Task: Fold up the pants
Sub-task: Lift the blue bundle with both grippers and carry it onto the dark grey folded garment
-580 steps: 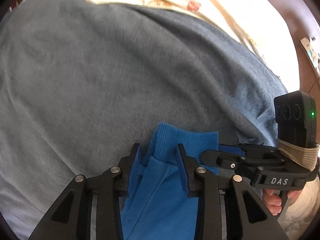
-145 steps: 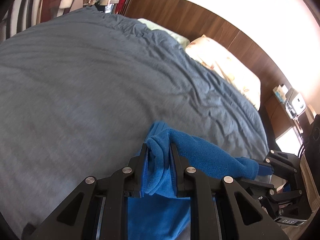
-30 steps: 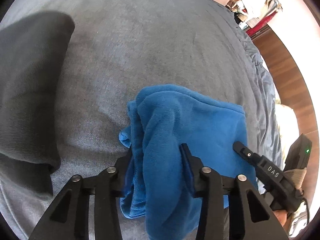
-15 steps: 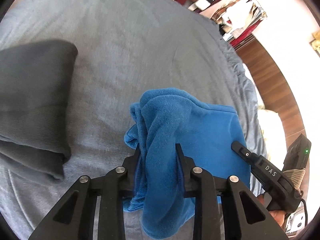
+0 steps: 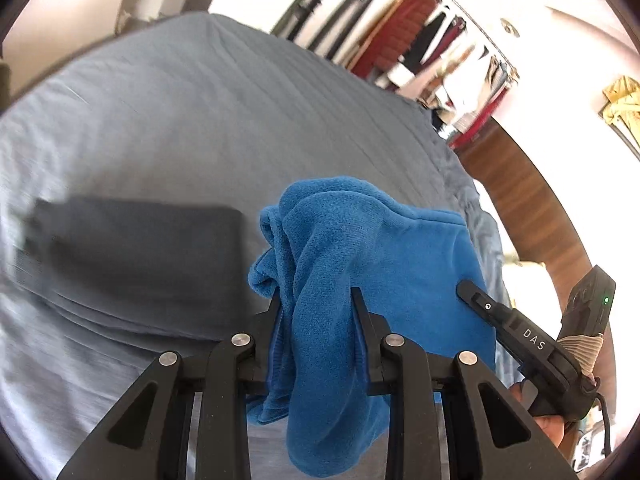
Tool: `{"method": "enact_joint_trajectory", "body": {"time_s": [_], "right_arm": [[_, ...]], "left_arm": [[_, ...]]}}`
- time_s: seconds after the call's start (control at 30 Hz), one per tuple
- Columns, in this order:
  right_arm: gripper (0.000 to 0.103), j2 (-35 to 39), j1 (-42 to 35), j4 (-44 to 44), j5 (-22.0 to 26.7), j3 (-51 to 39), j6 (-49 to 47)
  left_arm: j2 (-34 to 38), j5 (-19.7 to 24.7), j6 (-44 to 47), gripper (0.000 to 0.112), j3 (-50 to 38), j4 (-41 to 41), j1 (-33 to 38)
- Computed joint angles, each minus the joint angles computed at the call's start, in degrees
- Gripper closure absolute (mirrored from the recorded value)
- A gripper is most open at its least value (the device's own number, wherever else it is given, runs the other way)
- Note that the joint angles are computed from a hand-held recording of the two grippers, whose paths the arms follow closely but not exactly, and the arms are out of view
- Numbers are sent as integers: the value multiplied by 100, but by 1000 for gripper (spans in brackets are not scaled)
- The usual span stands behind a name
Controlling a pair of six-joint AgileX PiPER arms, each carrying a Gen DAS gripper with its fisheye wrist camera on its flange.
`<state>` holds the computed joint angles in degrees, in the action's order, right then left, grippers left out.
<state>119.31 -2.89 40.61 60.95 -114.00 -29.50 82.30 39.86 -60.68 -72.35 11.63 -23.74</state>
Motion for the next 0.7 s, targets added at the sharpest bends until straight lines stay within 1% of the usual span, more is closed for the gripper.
{"method": "enact_joint_trajectory", "body": {"time_s": [0.07, 0.13, 0.27, 0.33, 0.37, 0.43, 0.5, 0.6, 0.7], "right_arm": [[85, -84, 252, 100, -120, 110, 19], [85, -127, 582, 188, -274, 221, 46], [85, -49, 1160, 252, -510, 305, 203], [85, 22, 1447, 222, -678, 342, 296], [85, 79, 1614, 207, -787, 351, 385], [85, 183, 1823, 121, -935, 337, 500], [85, 347, 2004, -32, -1047, 243, 622], [85, 715, 2186, -378, -981, -140, 870], [85, 1055, 2302, -785, -911, -520, 1081]], "left_arm": [[-220, 152, 288, 84, 97, -70, 294], [-544, 351, 821, 84, 286, -264, 741], [-804, 452, 1902, 84, 559, -865, 1623], [-827, 388, 2522, 84, 696, -1218, 2087], [-826, 296, 2987, 84, 818, -1535, 2430], [-758, 158, 3688, 84, 993, -2025, 2867], [-693, 39, 4143, 84, 1167, -2364, 3136], [-391, -121, 4952, 84, 1386, -3091, 3558], [-301, -378, 5284, 83, 1647, -3393, 3640]]}}
